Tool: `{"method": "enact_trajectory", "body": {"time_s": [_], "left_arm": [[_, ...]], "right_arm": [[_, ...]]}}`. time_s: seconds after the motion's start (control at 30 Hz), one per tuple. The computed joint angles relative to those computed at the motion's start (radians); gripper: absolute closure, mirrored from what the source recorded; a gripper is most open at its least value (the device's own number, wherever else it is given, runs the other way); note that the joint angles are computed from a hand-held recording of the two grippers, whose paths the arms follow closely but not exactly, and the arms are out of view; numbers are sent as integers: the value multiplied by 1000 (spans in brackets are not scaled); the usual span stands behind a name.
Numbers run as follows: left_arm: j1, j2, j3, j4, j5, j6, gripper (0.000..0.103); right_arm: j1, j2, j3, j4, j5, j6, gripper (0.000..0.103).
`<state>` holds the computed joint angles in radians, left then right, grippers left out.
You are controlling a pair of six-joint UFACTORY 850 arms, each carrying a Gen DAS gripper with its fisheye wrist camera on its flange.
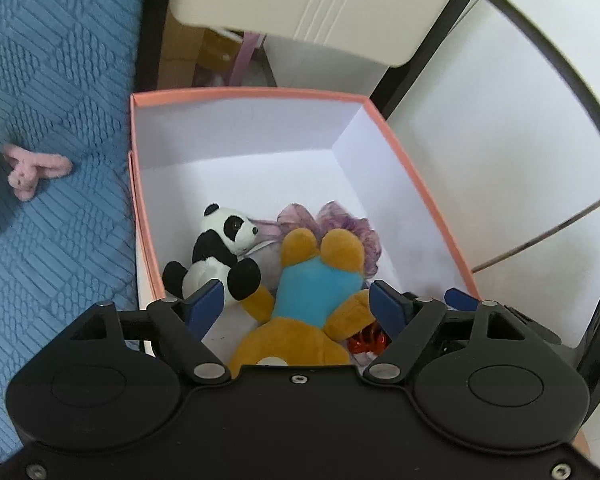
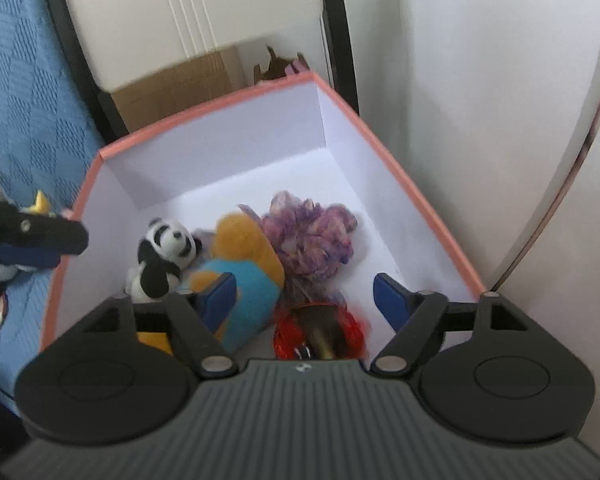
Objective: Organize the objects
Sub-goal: 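Lower the lion and bear into the box and open both grippers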
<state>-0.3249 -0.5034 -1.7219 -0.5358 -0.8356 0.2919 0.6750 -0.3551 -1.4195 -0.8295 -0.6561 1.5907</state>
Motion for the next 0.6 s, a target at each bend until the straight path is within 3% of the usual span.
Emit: {"method": "enact_trajectory", "body": {"time_s": [0.33, 0.6], "left_arm": [[41, 189, 162, -98, 97, 120, 18], [105, 326, 262, -172, 118, 230, 13]], "right_arm": [[75, 40, -70, -116, -49, 28, 26], [158, 21, -166, -206, -73, 61, 26]]}}
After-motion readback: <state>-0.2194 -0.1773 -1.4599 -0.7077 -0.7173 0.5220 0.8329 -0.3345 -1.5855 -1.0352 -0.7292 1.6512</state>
